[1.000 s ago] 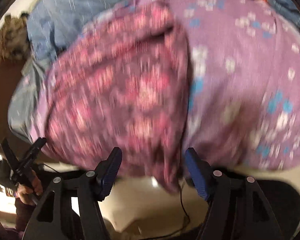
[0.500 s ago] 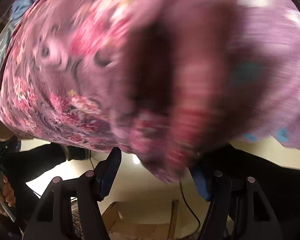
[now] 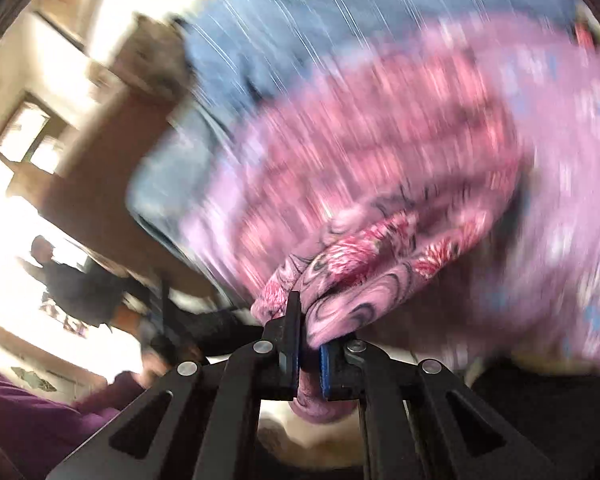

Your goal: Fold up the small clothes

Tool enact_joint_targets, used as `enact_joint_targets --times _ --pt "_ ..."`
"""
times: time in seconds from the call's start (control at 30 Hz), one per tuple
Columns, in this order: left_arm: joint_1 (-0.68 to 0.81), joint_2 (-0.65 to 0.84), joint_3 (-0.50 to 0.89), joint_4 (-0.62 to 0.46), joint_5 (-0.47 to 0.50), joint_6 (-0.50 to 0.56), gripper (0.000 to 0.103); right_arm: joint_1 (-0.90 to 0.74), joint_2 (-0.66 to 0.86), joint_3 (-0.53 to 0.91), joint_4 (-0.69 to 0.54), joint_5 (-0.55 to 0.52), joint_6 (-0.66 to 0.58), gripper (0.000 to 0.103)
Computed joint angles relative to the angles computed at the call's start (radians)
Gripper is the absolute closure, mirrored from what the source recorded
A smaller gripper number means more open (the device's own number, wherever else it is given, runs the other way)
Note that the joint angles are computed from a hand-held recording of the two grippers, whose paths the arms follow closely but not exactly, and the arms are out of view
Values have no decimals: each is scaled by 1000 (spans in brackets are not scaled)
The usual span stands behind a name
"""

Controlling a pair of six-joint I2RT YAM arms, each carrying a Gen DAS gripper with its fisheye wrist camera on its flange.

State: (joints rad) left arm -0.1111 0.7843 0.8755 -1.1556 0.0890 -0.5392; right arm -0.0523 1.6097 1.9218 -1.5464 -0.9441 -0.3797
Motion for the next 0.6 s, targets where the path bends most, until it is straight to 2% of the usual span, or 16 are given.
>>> enact_joint_targets --times 0.07,0.13,0.23,0.27,0.3,0.37,0.43,0.5,0.6 --pt "-12 -1 46 -4 19 2 28 -30 41 107 16 -107 68 97" --pt "-8 3 71 -1 65 18 28 -34 76 179 87 -166 180 97" --pt "-59 -8 99 20 122 -37 28 -24 132 271 113 -199 261 97" --pt "-85 -12 105 32 131 -54 28 -11 140 294 121 -193 273 97" --pt "-143 -11 113 50 130 -76 26 -15 148 324 80 -198 246 97" --pt "-251 11 123 76 99 -93 22 8 142 332 79 -193 248 97" --pt "-363 40 121 93 29 -135 22 18 151 347 85 -193 252 97" --pt "-367 58 91 113 30 -173 21 16 158 355 84 -218 263 97" --pt "-371 77 70 129 47 -207 21 18 122 302 148 -237 328 97"
